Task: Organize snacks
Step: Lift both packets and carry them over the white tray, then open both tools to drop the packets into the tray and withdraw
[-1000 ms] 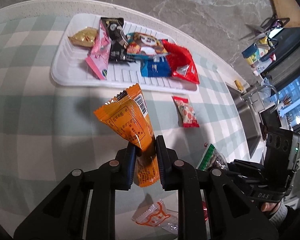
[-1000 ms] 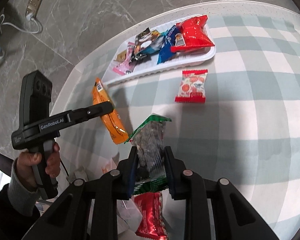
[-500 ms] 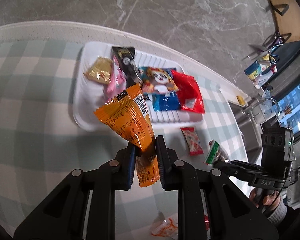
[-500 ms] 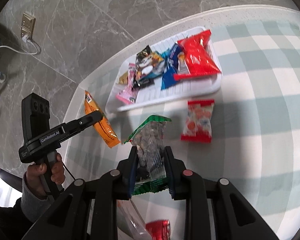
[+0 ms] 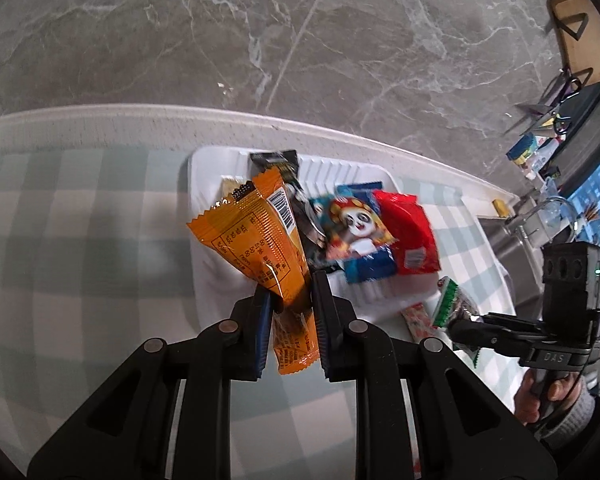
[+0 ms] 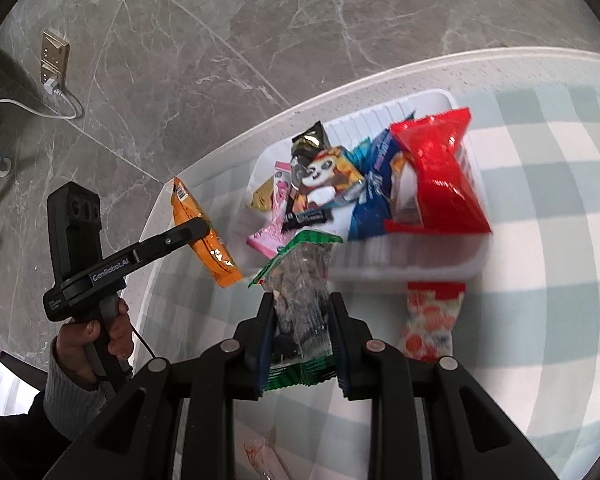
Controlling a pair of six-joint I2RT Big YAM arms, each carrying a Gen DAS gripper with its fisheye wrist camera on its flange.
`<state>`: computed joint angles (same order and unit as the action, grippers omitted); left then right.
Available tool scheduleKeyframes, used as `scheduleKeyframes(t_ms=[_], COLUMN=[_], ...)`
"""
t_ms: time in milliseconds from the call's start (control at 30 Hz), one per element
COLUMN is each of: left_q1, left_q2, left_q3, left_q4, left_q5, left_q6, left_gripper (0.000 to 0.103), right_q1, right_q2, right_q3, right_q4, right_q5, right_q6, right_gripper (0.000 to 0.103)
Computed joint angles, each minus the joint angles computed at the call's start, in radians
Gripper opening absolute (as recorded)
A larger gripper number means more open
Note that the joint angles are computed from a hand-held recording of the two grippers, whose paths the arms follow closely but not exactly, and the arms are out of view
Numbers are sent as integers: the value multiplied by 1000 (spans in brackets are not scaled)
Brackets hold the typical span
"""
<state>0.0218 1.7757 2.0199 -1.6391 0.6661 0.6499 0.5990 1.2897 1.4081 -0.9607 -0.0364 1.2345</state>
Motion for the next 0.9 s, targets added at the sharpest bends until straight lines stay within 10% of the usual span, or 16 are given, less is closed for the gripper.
scheduleKeyframes(t_ms=[900], left_q1=[-68], left_q2=[57], left_q3=[-16], left_q4=[170], left_q5=[-170], left_q6=[-33], left_gripper=[21], right_q1=[-126], right_q2=[139], right_q3=[109], right_q4=[25], right_q5=[-47], right_q6=[-125], right_gripper=[28])
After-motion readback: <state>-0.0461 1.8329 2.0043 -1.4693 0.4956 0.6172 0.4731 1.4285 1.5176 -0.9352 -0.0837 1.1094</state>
